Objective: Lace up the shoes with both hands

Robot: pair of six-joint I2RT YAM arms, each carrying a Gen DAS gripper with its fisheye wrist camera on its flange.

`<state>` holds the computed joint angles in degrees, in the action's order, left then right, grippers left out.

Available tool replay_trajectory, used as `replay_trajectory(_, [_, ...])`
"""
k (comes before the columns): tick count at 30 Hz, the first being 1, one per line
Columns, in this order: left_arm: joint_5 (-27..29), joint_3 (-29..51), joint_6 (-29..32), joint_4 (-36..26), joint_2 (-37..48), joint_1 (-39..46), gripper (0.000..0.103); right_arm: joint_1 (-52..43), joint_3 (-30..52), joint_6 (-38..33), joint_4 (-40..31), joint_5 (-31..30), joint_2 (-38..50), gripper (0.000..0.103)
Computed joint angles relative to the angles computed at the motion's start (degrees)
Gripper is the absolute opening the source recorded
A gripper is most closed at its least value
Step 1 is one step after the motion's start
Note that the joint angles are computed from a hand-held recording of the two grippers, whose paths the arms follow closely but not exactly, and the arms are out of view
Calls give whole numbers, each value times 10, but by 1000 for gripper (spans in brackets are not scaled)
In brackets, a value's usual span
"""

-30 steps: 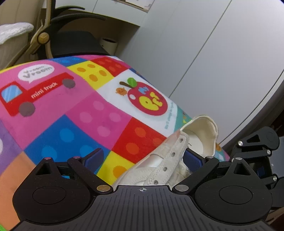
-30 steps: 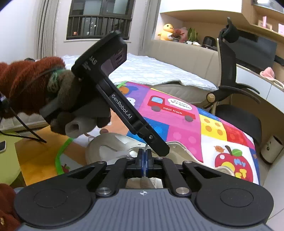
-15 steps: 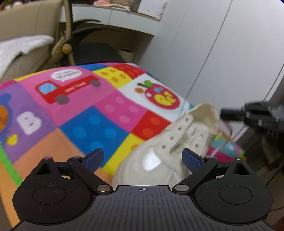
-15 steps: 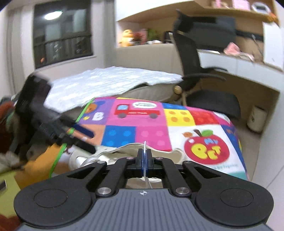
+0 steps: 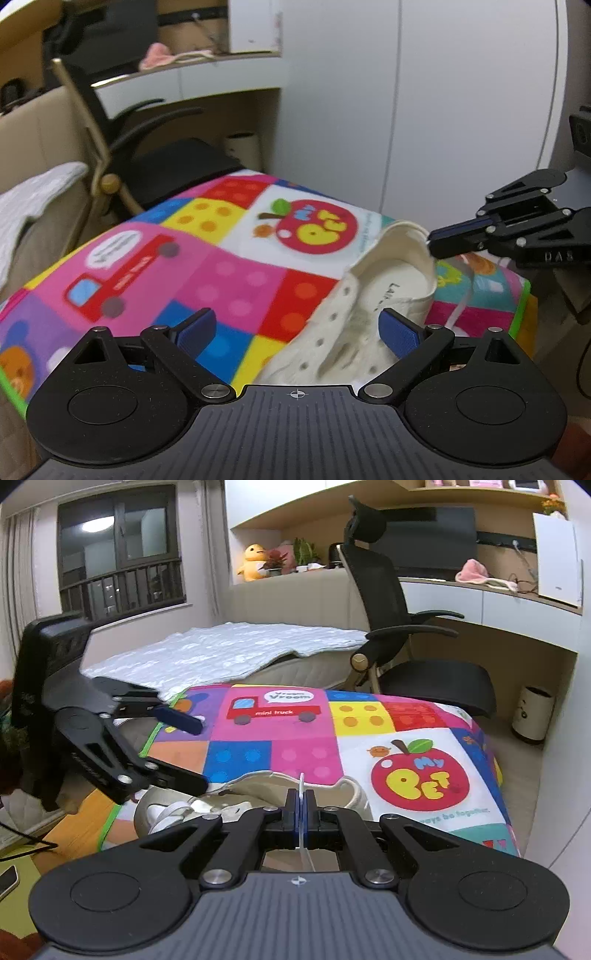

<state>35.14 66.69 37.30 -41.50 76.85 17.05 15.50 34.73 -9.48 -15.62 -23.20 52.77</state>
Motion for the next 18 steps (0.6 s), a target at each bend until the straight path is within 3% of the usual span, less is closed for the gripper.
replay_trajectory(7, [-54,30,-19,31,51,-43,99,25,2,-35,-7,-15,11,2])
replay_trajectory(12, [-3,109,-46,-37,125,-5,99,71,-1,-65,-12,-5,12,2])
replay_trajectory(18, [5,113,-45,-38,131,-4,99,160,29,-114,16,44,75,2])
